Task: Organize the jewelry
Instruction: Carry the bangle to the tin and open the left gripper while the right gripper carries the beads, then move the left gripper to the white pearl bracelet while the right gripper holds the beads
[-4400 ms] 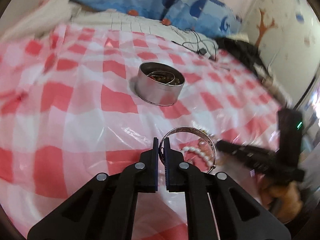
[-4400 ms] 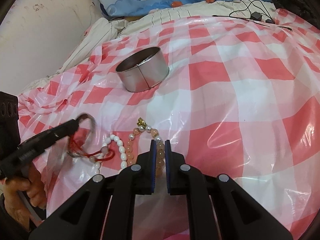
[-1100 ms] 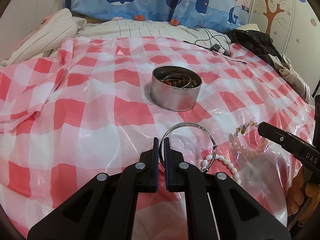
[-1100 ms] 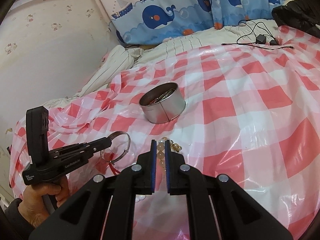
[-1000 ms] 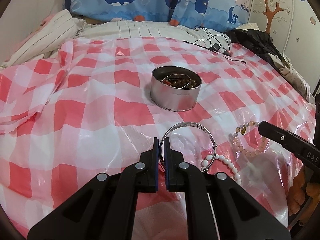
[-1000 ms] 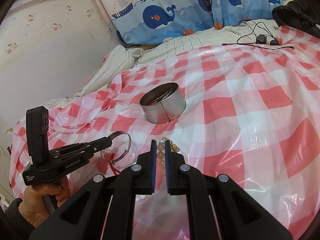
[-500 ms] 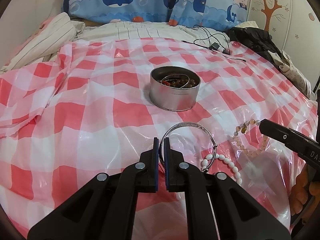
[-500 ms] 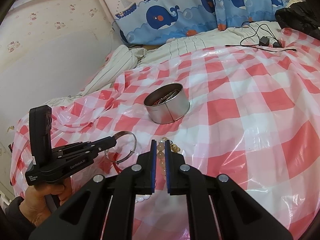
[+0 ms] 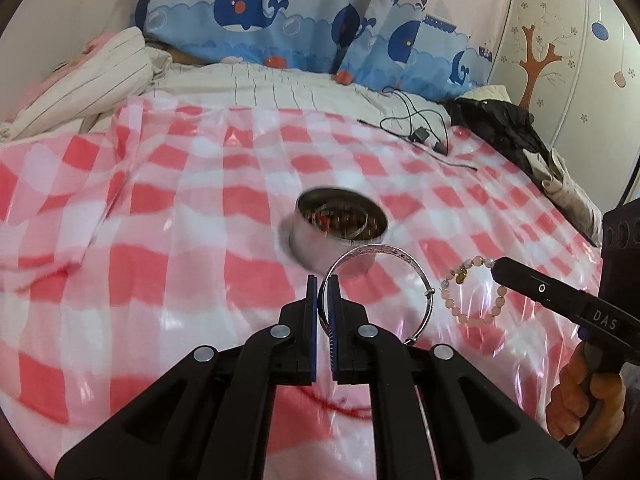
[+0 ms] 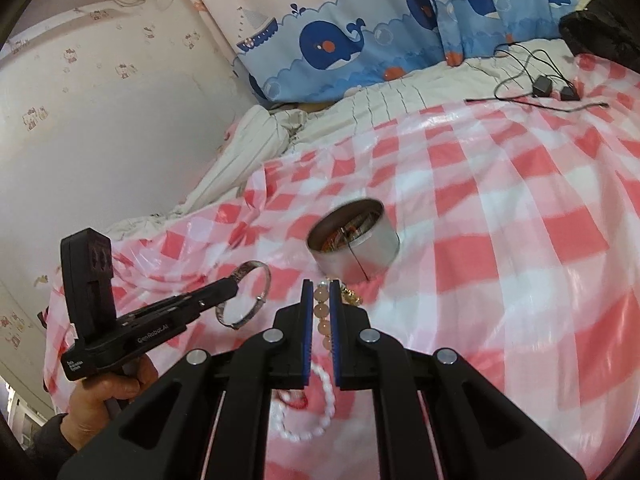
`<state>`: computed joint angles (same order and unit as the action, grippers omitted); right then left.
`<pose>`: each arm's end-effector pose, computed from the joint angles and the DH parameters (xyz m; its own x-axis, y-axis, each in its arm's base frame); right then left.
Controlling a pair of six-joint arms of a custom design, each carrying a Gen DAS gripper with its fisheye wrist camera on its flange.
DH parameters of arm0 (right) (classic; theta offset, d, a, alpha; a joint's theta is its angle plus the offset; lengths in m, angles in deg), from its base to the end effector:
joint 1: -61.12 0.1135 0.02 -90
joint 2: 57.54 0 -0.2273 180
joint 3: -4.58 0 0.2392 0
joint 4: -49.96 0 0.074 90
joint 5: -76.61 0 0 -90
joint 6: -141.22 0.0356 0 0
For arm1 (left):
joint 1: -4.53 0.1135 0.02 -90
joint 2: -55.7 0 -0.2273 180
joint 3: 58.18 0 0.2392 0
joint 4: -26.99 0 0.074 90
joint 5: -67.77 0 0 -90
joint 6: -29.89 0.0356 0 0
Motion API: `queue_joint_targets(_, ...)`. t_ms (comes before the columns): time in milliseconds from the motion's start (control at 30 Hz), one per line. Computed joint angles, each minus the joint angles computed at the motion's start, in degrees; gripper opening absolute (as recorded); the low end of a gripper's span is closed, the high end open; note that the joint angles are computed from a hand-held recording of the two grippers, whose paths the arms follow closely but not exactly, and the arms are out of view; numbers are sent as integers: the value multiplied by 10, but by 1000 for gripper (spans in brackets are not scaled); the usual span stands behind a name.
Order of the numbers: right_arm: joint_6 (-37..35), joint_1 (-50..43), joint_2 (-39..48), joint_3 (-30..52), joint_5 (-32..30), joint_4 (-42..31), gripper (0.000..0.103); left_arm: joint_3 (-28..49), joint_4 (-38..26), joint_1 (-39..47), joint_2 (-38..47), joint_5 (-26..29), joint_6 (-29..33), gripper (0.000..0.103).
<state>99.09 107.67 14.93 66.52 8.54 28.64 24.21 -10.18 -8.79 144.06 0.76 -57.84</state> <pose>0.2006 0.1924 0.2301 -0.5811 0.3869 -0.7160 -0.0363 0.8666 0.4978 0.3172 -0.0894 0.2428 -0.6455 0.1903 -0.7397 0.5154 0.8233 -0.2380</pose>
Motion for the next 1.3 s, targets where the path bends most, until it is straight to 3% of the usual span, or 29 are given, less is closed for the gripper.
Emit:
queue_joint_targets(333,-94,-117,93,119,-118,17,8,208,-14,-55,182,-46,-18,4)
queue_joint_targets(433,-114,-141,145,167,-139,20,8,304,-51,-70,265,-62,-11,6)
queue_joint_targets(533,-127,-157,198,211,-158,20,8,342,-65,-70,303,-69,-3,7)
queue_joint_targets(667,-118,-174,267,256,-204,36,8,296,-61,-46,266,-68,24,11)
queue_joint_targets(767,-120,-169,326,336,-161,-65,10,269,-85,-28,237,-62,57,17)
queue_joint_targets(833,-111,-165,333,344,-129,-100,22,222,-98,-13,193,-41,86,24)
queue_joint_targets(900,-92,-161,292,289,-117,-91,24,141,-97,2,127,-10,113,38)
queue_joint_targets(1000,-71,-136,202,187,-101,-87,35,40,-102,2,48,0,157,44)
queue_joint_targets(1133,-29,-64,96,85,-70,-117,44,-74,-81,-34,-48,-42,197,50)
queue_joint_targets(1300,36,42,34,32,-13,-151,58,-112,-59,-90,-64,-115,223,61)
